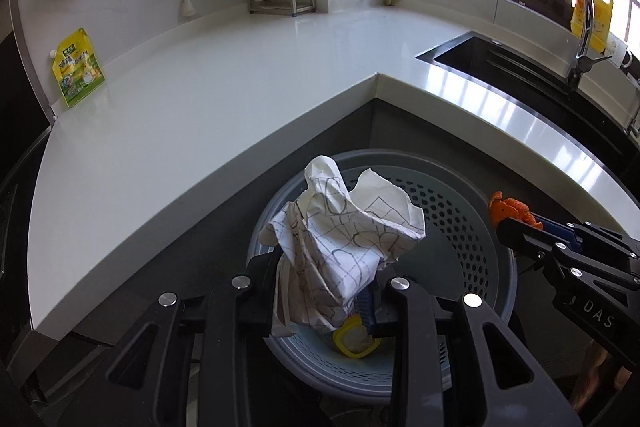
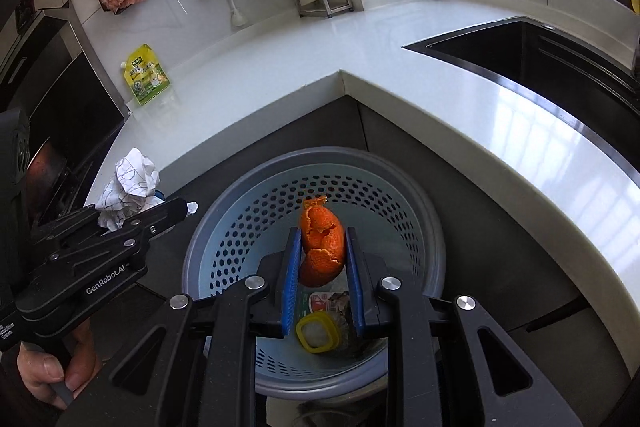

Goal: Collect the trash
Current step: 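Carry the paper and orange peel over the grey basket with both tools, then open both tools to drop the paper and peel into the basket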

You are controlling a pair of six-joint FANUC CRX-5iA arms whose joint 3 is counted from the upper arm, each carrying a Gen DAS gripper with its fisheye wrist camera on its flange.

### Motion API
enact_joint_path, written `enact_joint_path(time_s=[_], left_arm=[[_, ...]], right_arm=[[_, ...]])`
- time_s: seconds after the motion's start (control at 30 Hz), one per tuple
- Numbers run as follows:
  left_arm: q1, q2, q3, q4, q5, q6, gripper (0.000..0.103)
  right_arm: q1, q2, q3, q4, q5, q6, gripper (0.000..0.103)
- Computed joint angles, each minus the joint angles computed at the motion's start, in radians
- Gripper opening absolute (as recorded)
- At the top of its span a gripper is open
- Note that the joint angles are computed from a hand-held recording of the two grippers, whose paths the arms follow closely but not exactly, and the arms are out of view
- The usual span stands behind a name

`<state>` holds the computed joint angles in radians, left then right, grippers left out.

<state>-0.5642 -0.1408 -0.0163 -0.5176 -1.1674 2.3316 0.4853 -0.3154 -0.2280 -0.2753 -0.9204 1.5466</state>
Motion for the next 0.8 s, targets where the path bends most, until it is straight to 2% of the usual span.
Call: enact_joint_path(time_s=[0.4, 0.53, 0.6, 0.63, 0.67, 0.73, 0.8], left_arm=[[0.035, 0.007, -0.042, 0.071, 0.007, 0.010, 0.034], [0.028, 0.003, -0.041, 0.055, 0.006, 0.025, 0.041], [0.033, 0.000, -0.046, 0.058, 0.014, 0.026, 0.043], [0.039, -0.002, -0.052, 0.066, 0.021, 0.024, 0.046], [0.045, -0.006, -0.057, 0.072, 0.027, 0.025, 0.055], [0.054, -0.009, -0.064, 0.077, 0.037, 0.032, 0.068], [0.062, -0.014, -0.069, 0.083, 0.044, 0.028, 0.069]], right_arm=[[0.032, 0.024, -0.012, 0.028, -0.031, -0.007, 0.021], [0.039, 0.025, -0.011, 0.031, -0.023, -0.002, 0.022], [0.045, 0.021, -0.018, 0.045, -0.018, -0.008, 0.026], [0.048, 0.018, -0.023, 0.054, -0.012, -0.015, 0.032], [0.047, 0.014, -0.027, 0.056, -0.007, -0.018, 0.043], [0.041, 0.008, -0.033, 0.054, 0.007, -0.023, 0.055], [0.034, 0.010, -0.031, 0.049, 0.011, -0.032, 0.055]])
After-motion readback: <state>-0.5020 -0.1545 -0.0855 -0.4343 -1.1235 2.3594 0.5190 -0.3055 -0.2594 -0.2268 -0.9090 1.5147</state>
